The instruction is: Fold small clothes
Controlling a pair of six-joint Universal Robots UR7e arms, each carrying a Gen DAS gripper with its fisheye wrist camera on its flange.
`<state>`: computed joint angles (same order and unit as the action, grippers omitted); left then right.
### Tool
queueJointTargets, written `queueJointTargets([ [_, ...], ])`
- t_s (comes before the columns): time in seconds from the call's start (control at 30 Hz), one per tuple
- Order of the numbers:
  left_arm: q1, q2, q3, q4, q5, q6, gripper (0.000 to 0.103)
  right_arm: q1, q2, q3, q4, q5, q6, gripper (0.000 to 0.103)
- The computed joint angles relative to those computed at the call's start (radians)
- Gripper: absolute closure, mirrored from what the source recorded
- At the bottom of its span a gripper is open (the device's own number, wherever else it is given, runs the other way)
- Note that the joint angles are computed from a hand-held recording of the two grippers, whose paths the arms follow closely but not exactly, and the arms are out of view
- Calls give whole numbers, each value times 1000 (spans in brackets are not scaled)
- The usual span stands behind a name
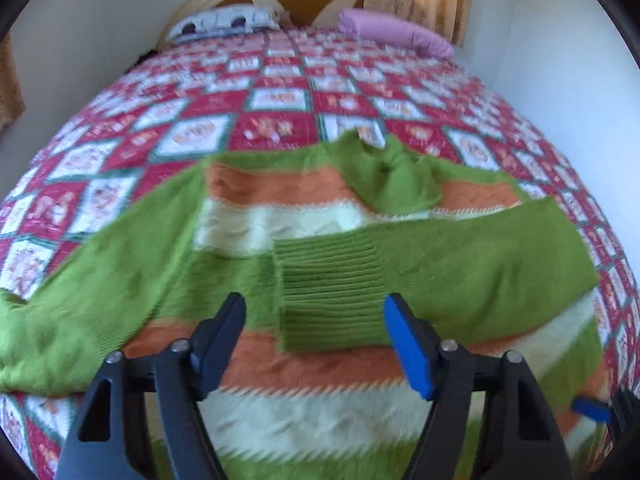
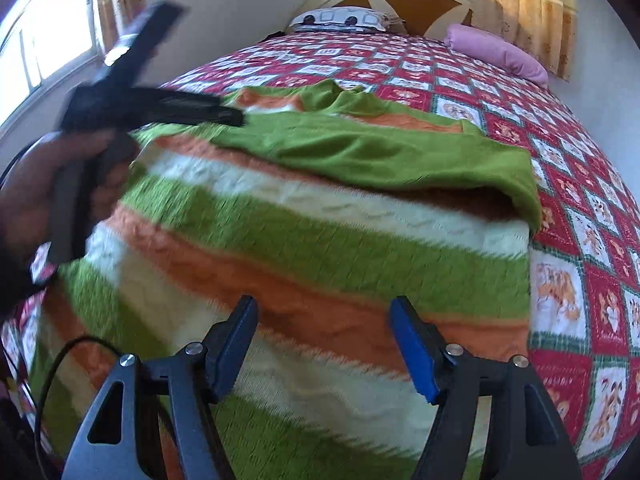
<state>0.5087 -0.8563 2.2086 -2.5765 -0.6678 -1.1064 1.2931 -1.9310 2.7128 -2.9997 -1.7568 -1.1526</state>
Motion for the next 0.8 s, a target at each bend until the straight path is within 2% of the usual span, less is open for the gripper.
queueJointTargets([
  [0.03,13,10,-5,-19,-18,11,51,-13,-12,15,-15,13,-25,34],
  [0.07,19,21,-7,-30,-13,9,55,-23,-19,27,-30,24,-48,34],
  [0.1,6,31,1,-59,16,14,63,-37,-29,39,-41,38,-69,34],
  [0.13,3,36,10,-104,15,50,95,-50,-38,47,-47,52,-82,34],
  [0.17,2,33,17,-144,-5,86,95,-62,-46,52,-49,66,-93,33],
  [0.27,-50,0,67,-193,36,91,95,-97,-57,69,-65,107,-128,29],
  [0.4,-114,-69,123,-154,80,35,95,-110,-46,90,-120,126,-155,27],
  [0.5,-122,-102,146,-102,73,-7,95,-98,-69,65,-56,119,-121,27],
  [0.6,-96,-106,153,-47,63,-48,95,-84,-64,22,-73,131,-36,27],
  [0.73,-80,-89,180,-105,41,-64,95,6,146,-61,-380,-28,75,27],
  [0.8,-80,-84,187,-125,33,-70,95,47,283,-132,-519,-144,104,27],
])
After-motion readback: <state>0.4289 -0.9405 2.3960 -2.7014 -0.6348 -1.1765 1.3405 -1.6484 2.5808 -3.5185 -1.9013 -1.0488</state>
